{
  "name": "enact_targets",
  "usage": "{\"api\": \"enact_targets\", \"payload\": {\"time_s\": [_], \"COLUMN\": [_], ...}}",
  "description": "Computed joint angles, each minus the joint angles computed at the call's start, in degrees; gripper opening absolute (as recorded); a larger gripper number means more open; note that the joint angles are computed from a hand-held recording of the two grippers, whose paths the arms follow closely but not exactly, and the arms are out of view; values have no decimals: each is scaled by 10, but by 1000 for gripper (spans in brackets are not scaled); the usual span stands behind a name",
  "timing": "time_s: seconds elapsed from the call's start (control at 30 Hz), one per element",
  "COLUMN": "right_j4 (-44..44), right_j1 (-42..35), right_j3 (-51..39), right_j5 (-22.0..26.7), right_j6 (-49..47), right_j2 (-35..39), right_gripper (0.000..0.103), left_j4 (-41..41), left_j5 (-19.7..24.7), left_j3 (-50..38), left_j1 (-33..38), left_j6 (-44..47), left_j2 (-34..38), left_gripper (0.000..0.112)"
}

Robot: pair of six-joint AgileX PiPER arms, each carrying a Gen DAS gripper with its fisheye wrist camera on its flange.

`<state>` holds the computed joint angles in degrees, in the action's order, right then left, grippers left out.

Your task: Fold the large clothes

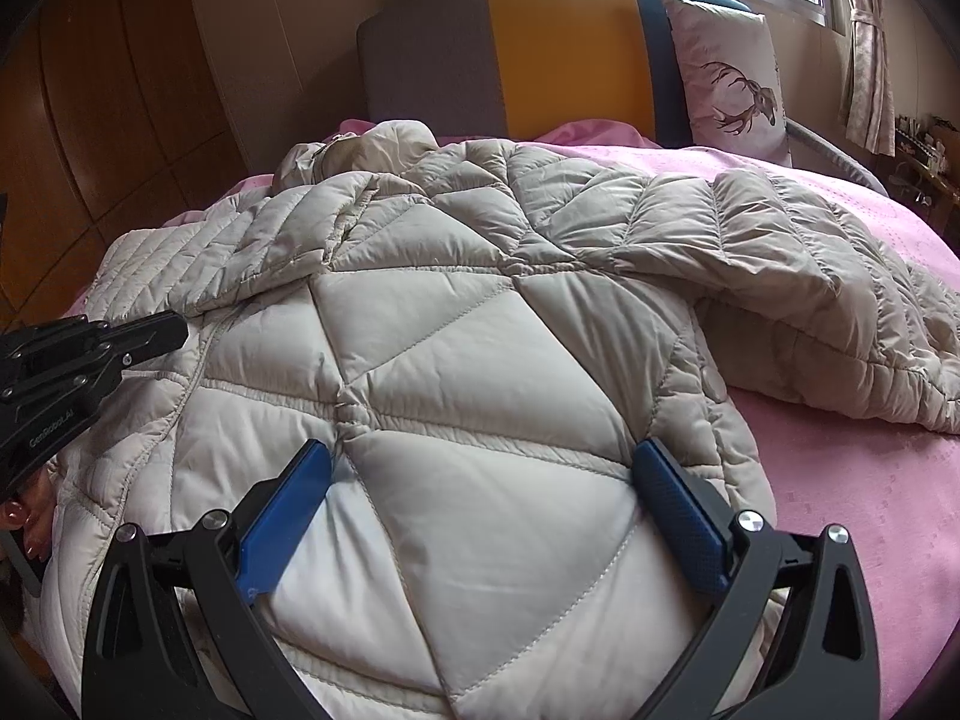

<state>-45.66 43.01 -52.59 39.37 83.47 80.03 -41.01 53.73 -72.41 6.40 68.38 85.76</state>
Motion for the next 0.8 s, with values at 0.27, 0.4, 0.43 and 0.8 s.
{"api": "enact_targets", "payload": {"time_s": [0.27, 0.4, 0.43, 0.8], "right_j4": [-1, -1, -2, 14], "right_j1": [0, 0, 0, 30], "right_j3": [1, 0, 1, -104], "right_j5": [-1, 0, -1, 84], "right_j6": [1, 2, 1, -79], "right_j2": [0, 0, 0, 30], "right_gripper": [101, 101, 101, 100], "left_j4": [-15, 45, 66, -53], "left_j5": [26, -74, -83, -24], "left_j3": [-78, -126, -140, -167], "left_j1": [75, 112, 116, 211], "left_j6": [-116, -259, -289, -236], "left_j2": [45, 86, 99, 208], "left_gripper": [1, 1, 1, 2]}}
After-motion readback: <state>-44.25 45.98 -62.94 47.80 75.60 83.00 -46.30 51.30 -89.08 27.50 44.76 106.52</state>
